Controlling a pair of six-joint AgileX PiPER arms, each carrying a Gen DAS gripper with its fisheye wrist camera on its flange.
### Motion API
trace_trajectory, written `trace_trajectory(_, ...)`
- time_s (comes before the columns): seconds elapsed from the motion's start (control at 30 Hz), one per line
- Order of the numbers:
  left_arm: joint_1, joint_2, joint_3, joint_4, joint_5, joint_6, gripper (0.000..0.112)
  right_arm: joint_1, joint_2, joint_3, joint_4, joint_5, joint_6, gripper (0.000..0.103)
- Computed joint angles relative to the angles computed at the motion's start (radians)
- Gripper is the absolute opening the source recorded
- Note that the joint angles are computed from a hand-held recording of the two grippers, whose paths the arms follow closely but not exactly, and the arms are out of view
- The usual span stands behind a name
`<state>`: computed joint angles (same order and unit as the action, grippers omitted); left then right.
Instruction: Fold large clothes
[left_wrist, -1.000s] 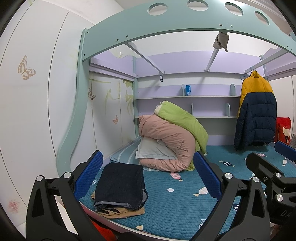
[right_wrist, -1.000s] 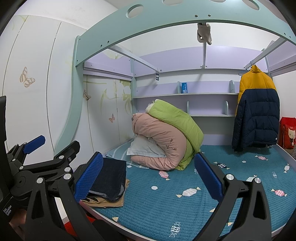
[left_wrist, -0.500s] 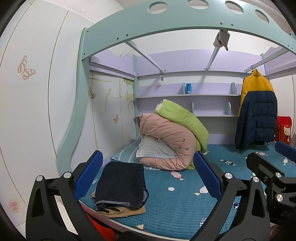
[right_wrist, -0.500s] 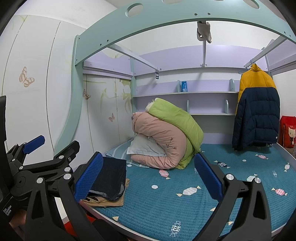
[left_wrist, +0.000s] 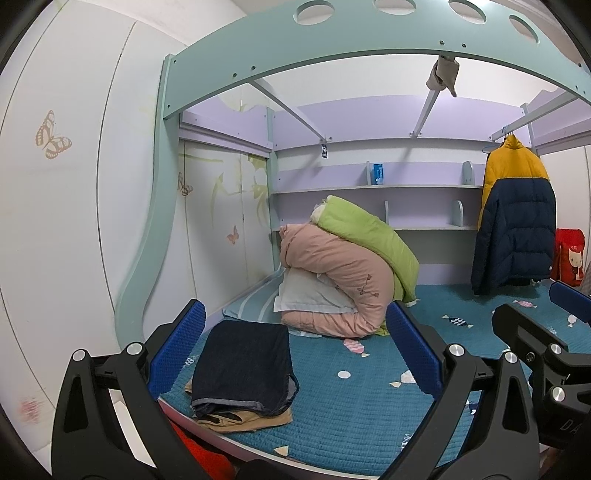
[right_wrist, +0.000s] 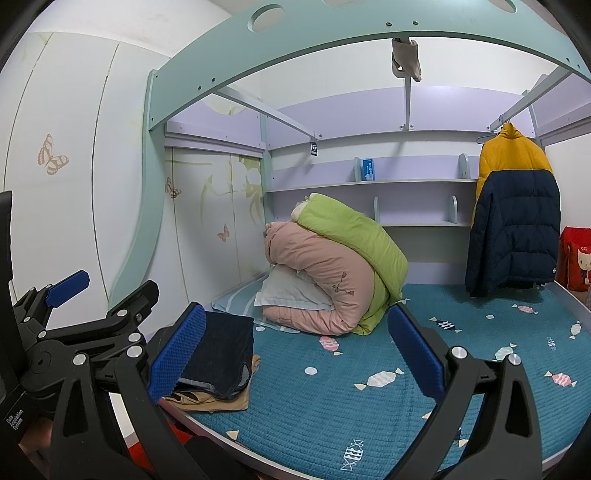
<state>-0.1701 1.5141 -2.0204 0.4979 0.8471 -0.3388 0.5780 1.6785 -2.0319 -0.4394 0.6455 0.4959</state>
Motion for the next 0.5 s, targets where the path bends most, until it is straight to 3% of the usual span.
trace_trajectory(0.27, -0.014, 0.07, -0.065, 0.02, 0.031, 0.008, 0.098, -0.046, 0.03, -0.005, 0.074, -0.018, -0.028, 0.095)
trace_trajectory(0.5, -0.045, 0.241, -0.243, -0.033, 0.111, 0.095, 0.098, -0.152, 0.087, -0.002, 0.227, -0.024, -0.089, 0.095)
